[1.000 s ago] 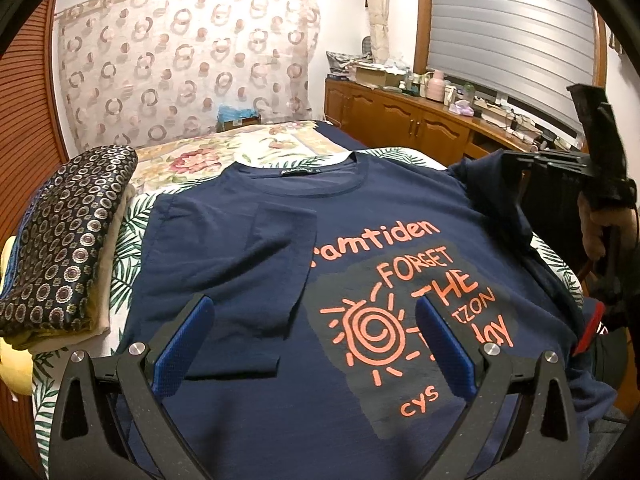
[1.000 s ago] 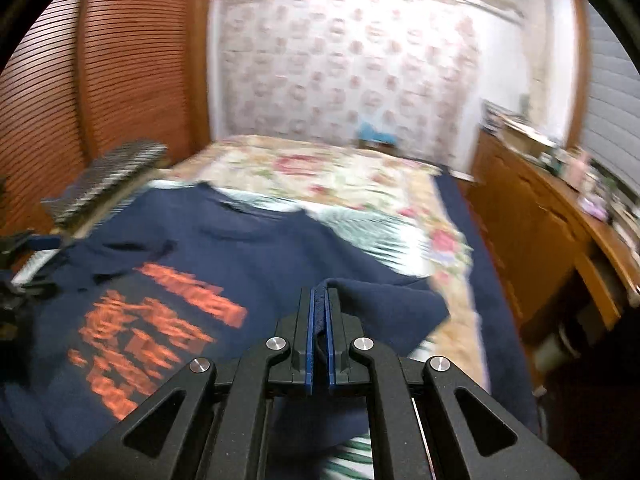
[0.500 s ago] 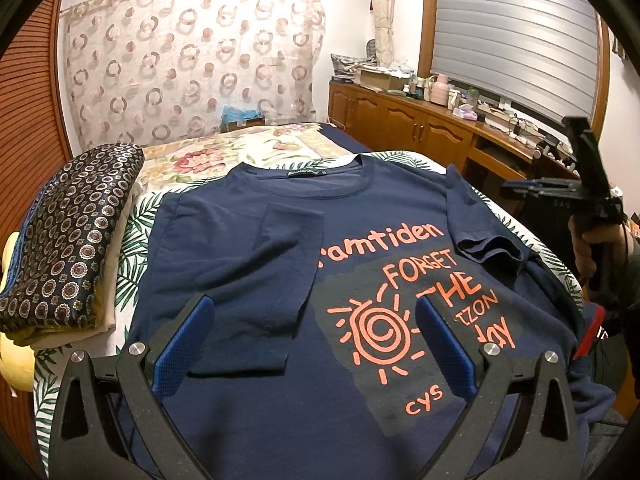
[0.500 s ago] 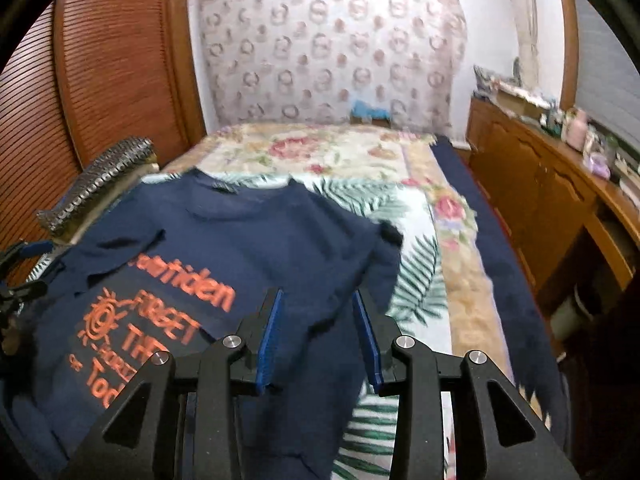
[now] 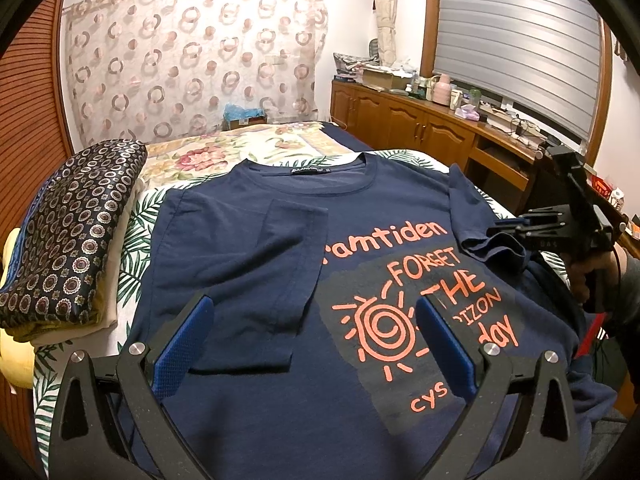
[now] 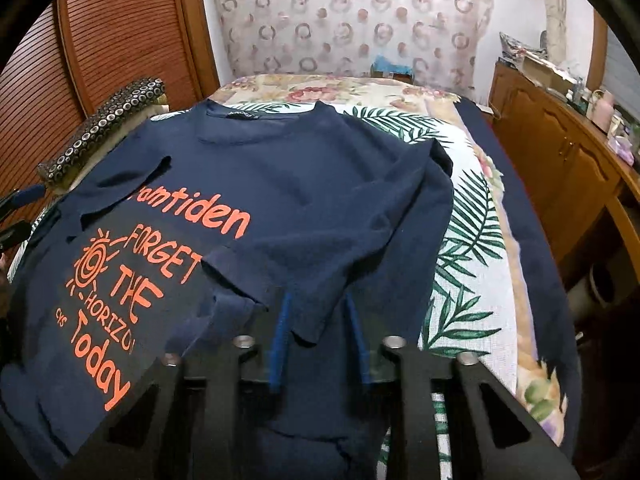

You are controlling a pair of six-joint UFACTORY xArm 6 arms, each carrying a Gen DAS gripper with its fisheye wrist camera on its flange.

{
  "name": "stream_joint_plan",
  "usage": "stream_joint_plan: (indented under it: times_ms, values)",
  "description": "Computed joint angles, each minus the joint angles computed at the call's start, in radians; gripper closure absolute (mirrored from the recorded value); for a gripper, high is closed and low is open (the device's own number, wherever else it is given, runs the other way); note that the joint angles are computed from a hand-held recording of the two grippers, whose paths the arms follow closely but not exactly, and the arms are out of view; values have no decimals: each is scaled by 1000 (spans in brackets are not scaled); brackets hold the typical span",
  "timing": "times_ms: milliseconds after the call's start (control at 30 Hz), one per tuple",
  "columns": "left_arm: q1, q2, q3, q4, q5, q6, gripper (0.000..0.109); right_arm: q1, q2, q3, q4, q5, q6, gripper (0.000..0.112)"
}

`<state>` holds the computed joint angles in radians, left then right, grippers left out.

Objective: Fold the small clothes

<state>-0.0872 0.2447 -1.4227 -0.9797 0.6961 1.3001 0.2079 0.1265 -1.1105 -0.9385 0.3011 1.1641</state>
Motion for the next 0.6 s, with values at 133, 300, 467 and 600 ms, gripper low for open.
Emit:
stream_joint_plan:
  times_ms: [133, 300, 467, 600]
  values:
    - [5, 6, -7, -2, 1, 1, 8, -37, -2, -13, 13, -65, -74, 109]
    - [12, 12, -16, -1, 3, -6, 8, -28, 49, -106, 17, -87, -134, 109]
    - [23, 15, -23, -5, 7, -8, 8, -5, 162, -271, 135, -61, -278, 109]
    - [28, 22, -32, -4, 7, -13, 8, -5, 245, -380, 215, -59, -334, 100]
